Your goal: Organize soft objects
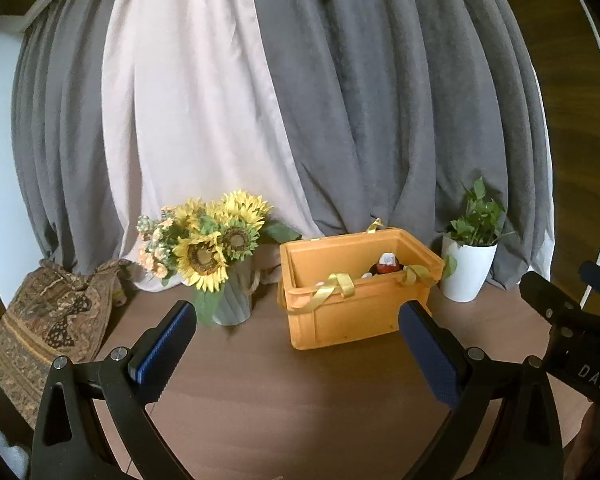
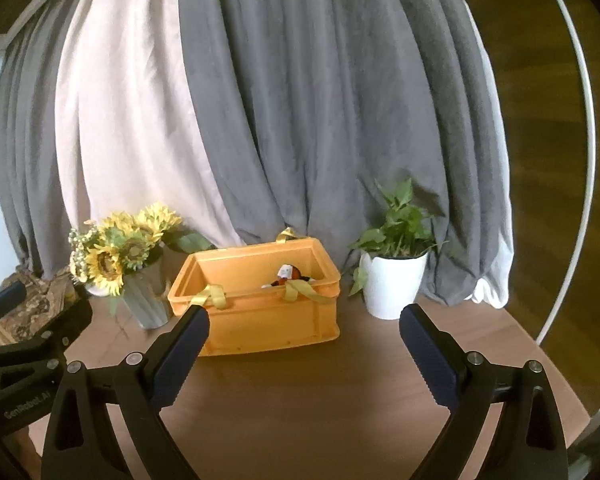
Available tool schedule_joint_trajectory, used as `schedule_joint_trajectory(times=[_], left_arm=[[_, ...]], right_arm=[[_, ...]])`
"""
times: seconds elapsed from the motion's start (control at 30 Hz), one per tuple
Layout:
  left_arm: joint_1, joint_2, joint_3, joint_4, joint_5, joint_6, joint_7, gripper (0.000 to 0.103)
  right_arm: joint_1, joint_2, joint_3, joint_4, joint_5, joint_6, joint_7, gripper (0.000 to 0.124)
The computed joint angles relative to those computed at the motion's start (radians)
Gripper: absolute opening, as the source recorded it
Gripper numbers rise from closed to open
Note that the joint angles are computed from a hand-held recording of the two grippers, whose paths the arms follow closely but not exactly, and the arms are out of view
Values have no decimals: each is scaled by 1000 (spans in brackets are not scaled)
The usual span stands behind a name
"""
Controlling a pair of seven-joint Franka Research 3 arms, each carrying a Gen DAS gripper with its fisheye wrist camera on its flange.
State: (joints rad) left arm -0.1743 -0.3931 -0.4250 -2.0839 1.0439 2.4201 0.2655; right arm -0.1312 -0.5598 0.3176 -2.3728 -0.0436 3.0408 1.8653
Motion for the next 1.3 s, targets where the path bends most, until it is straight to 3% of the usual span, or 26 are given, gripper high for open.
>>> schedule_joint_trajectory(times=[0.5,0.97,1.3], left_arm=[[-59,-204,-94,-121,-74,-124,-35,103],[-101,-340,-167,-173,-167,-225,-22,103],[-111,-378,-196,-179,-193,-265,-18,103]], right_arm=[[146,-301,-130,-205,111,-88,-136,97],[189,-552,-149,-323,175,-197,-197,98],[200,-633,-154,-355,199,-226,-219,100]])
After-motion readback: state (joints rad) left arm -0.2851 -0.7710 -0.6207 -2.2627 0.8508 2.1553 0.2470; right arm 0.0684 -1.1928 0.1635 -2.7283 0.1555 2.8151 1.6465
